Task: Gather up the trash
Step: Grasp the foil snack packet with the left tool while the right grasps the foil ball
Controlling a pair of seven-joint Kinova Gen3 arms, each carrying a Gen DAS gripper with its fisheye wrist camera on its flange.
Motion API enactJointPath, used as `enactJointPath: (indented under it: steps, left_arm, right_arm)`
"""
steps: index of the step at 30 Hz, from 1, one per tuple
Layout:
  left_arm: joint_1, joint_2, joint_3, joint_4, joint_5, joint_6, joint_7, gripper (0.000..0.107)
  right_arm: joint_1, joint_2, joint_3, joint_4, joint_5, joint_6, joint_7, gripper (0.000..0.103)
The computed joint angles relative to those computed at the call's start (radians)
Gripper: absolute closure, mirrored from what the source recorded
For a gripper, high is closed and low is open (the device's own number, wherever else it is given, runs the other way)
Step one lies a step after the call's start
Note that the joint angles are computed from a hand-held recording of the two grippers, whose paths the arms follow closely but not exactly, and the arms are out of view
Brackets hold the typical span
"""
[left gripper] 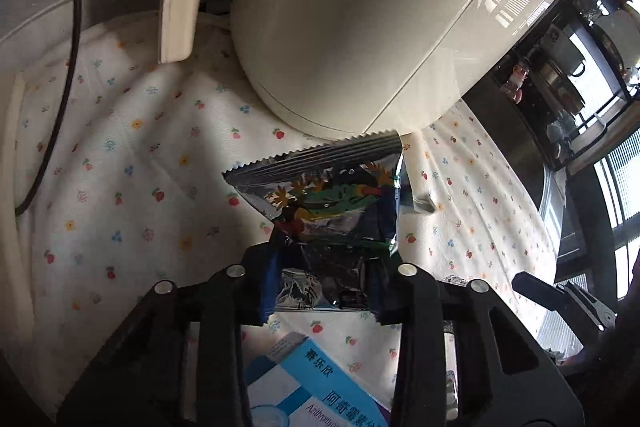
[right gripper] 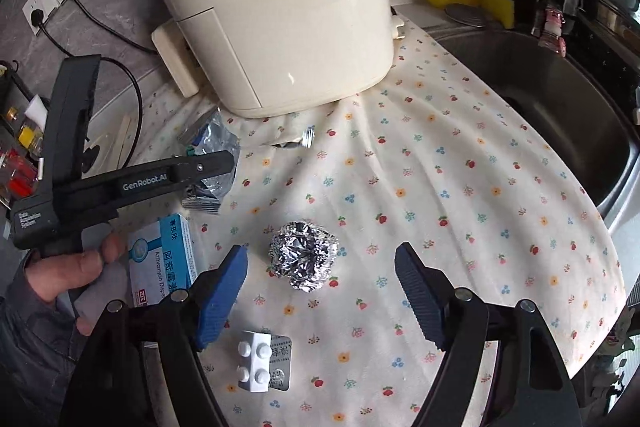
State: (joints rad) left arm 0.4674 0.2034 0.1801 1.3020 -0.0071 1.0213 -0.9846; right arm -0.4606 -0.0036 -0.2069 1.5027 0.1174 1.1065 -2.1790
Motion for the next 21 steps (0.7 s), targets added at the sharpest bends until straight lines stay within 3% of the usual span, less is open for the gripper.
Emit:
enactJointPath:
  steps: [2, 7, 9, 12, 21]
  left_arm:
    - [-0.002, -0.042, -0.007, 0.037, -0.010, -0.019, 0.016, 0.081]
    - [-0.009, -0.156, -0.001, 0.130, -0.084, -0.044, 0.130, 0.082]
    - [-0.018, -0.210, 0.014, 0.168, -0.125, -0.051, 0.195, 0.082]
    - [-0.053, -0.296, 0.045, 0.228, -0.157, -0.059, 0.267, 0.082]
    - [-0.127, -0.421, 0.232, 0.253, -0.296, 0.053, 0.469, 0.082]
  right_arm:
    - [-0.006, 0.025, -0.002, -0.017, 0.004, 0.003, 0.010, 0.028]
    - [-0.023, 0.077, 0.008, -0.042, 0.002, 0.009, 0.039, 0.030]
    - [-0.026, 0.103, 0.014, -0.069, -0.011, 0.041, 0.060, 0.059]
    - [-0.035, 0.089, 0.019, -0.077, -0.007, 0.034, 0.059, 0.061]
    - [-0.042, -0.032, -0.013, -0.012, -0.007, -0.034, 0.065, 0.061]
